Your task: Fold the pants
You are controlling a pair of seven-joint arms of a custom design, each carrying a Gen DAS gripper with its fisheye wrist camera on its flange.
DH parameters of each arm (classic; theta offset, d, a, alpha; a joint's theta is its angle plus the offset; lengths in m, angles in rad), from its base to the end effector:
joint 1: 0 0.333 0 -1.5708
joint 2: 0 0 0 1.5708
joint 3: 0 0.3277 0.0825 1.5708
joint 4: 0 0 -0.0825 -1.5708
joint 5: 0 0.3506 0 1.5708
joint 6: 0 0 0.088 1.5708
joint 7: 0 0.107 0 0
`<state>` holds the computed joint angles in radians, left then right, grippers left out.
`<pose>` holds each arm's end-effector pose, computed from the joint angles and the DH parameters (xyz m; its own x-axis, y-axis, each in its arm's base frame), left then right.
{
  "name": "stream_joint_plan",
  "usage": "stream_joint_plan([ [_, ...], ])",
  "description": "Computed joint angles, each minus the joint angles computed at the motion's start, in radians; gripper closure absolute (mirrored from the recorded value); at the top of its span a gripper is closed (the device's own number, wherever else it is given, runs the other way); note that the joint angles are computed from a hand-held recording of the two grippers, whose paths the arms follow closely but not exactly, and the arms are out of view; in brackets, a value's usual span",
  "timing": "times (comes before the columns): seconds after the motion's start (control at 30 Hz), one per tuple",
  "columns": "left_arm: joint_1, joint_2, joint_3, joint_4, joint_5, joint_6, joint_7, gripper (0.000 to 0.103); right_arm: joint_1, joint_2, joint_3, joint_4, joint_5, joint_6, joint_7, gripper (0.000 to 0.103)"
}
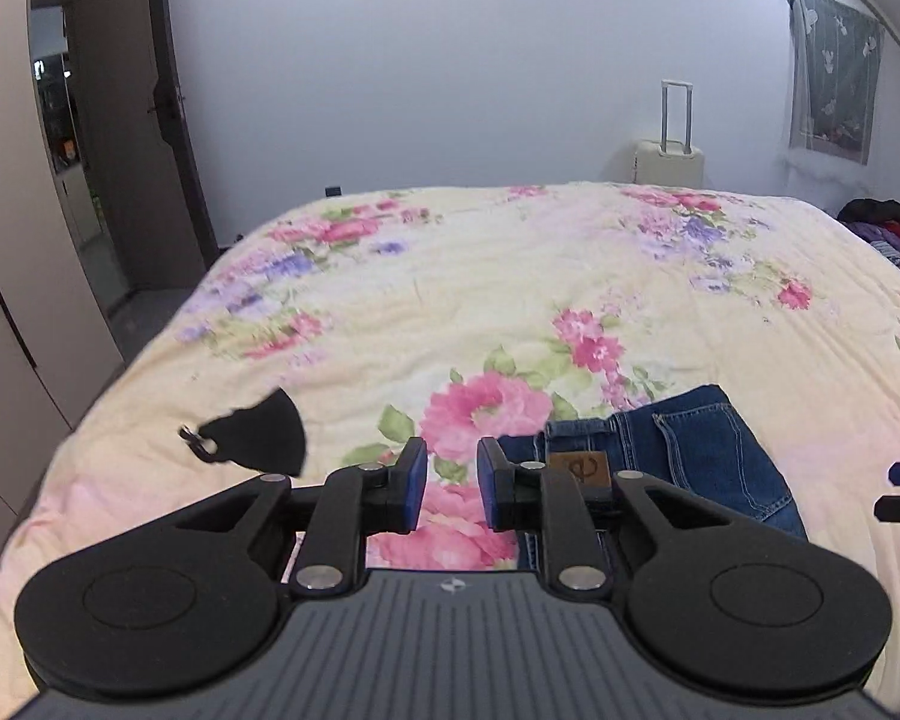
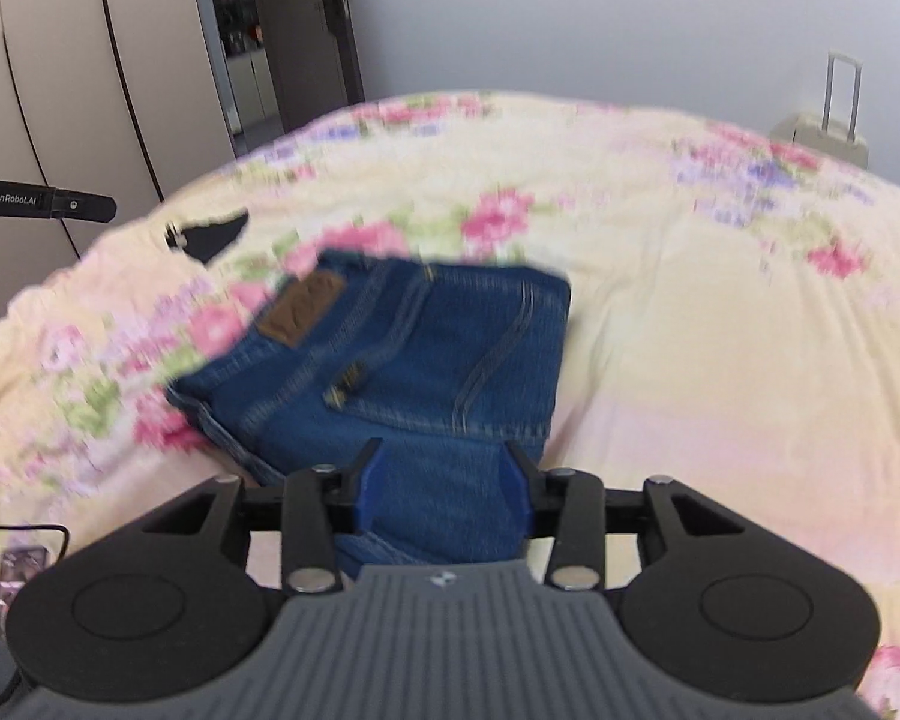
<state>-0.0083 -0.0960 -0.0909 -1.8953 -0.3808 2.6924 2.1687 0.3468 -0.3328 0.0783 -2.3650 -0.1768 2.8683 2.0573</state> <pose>0.5473 -0.0449 0.6671 -0.3680 -0.9230 -0.1121 -0.5262 0.3062 -0.7933 0.4131 0.2026 0.5795 0.1696 -0.9695 -0.1769 -0.6889 0.0117 -0.7248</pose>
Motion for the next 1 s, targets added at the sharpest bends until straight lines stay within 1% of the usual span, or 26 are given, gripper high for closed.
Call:
stream_joint_plan([
  [0.03, 0.001, -0.022, 0.001, -0.004, 0.01, 0.001, 0.011, 0.07, -0.03, -0.024, 0.029, -0.004, -0.03, 0.012, 0.043, 0.06],
  [0.07, 0.003, -0.049, 0.003, -0.011, 0.021, 0.006, 0.021, 0.064, -0.063, -0.051, 0.06, -0.011, -0.064, 0.024, 0.091, 0.055],
  [0.1, 0.005, -0.077, 0.002, -0.022, 0.036, 0.012, 0.018, 0.059, -0.086, -0.076, 0.083, -0.015, -0.091, 0.031, 0.132, 0.05],
  [0.13, 0.006, -0.105, 0.003, -0.038, 0.042, 0.02, 0.013, 0.048, -0.103, -0.101, 0.099, -0.021, -0.111, 0.037, 0.169, 0.049],
  [0.17, 0.006, -0.133, 0.003, -0.058, 0.044, 0.034, 0.003, 0.035, -0.112, -0.127, 0.111, -0.027, -0.125, 0.039, 0.2, 0.046],
  [0.2, 0.006, -0.167, 0.001, -0.089, 0.046, 0.059, -0.011, 0.028, -0.116, -0.152, 0.119, -0.033, -0.135, 0.04, 0.226, 0.042],
  [0.23, 0.006, -0.204, -0.004, -0.128, 0.05, 0.091, -0.029, 0.018, -0.122, -0.175, 0.129, -0.04, -0.146, 0.039, 0.252, 0.039],
  [0.27, 0.003, -0.243, -0.009, -0.172, 0.054, 0.124, -0.04, 0.012, -0.139, -0.203, 0.149, -0.046, -0.161, 0.037, 0.289, 0.031],
  [0.3, 0.01, -0.283, -0.024, -0.22, 0.075, 0.16, -0.06, 0.011, -0.156, -0.234, 0.168, -0.056, -0.177, 0.037, 0.325, 0.023],
  [0.33, 0.031, -0.32, -0.05, -0.264, 0.109, 0.19, -0.093, 0.008, -0.172, -0.269, 0.186, -0.067, -0.193, 0.035, 0.361, 0.021],
  [0.37, 0.055, -0.357, -0.082, -0.309, 0.145, 0.217, -0.13, 0.004, -0.175, -0.301, 0.193, -0.077, -0.203, 0.026, 0.381, 0.022],
  [0.43, 0.117, -0.429, -0.153, -0.382, 0.213, 0.236, -0.224, 0.001, -0.163, -0.355, 0.204, -0.085, -0.214, -0.025, 0.406, 0.021],
  [0.47, 0.125, -0.457, -0.171, -0.407, 0.227, 0.234, -0.262, 0.001, -0.152, -0.378, 0.205, -0.088, -0.219, -0.056, 0.411, 0.021],
  [0.57, 0.056, -0.516, -0.153, -0.455, 0.219, 0.151, -0.315, 0.001, -0.131, -0.429, 0.235, -0.082, -0.224, -0.168, 0.448, 0.021],
  [0.6, 0.041, -0.534, -0.156, -0.476, 0.214, 0.134, -0.344, 0.001, -0.12, -0.44, 0.242, -0.081, -0.22, -0.2, 0.466, 0.021],
  [0.67, 0.043, -0.56, -0.183, -0.506, 0.221, 0.112, -0.413, 0.001, -0.088, -0.458, 0.246, -0.087, -0.208, -0.246, 0.494, 0.021],
  [0.77, 0.049, -0.584, -0.226, -0.549, 0.252, 0.094, -0.503, 0.001, -0.065, -0.481, 0.274, -0.076, -0.208, -0.358, 0.539, 0.021],
  [0.83, 0.053, -0.597, -0.252, -0.574, 0.282, 0.082, -0.551, 0.001, -0.041, -0.477, 0.28, -0.066, -0.214, -0.417, 0.545, 0.021],
  [0.9, 0.072, -0.603, -0.285, -0.591, 0.323, 0.074, -0.605, 0.001, -0.012, -0.485, 0.269, -0.089, -0.216, -0.411, 0.561, 0.021],
  [0.93, 0.076, -0.606, -0.299, -0.602, 0.34, 0.074, -0.63, 0.001, -0.008, -0.49, 0.267, -0.102, -0.218, -0.404, 0.579, 0.021],
  [1.0, 0.059, -0.608, -0.3, -0.623, 0.363, 0.062, -0.656, 0.001, 0.0, -0.489, 0.266, -0.116, -0.22, -0.409, 0.603, 0.021],
])
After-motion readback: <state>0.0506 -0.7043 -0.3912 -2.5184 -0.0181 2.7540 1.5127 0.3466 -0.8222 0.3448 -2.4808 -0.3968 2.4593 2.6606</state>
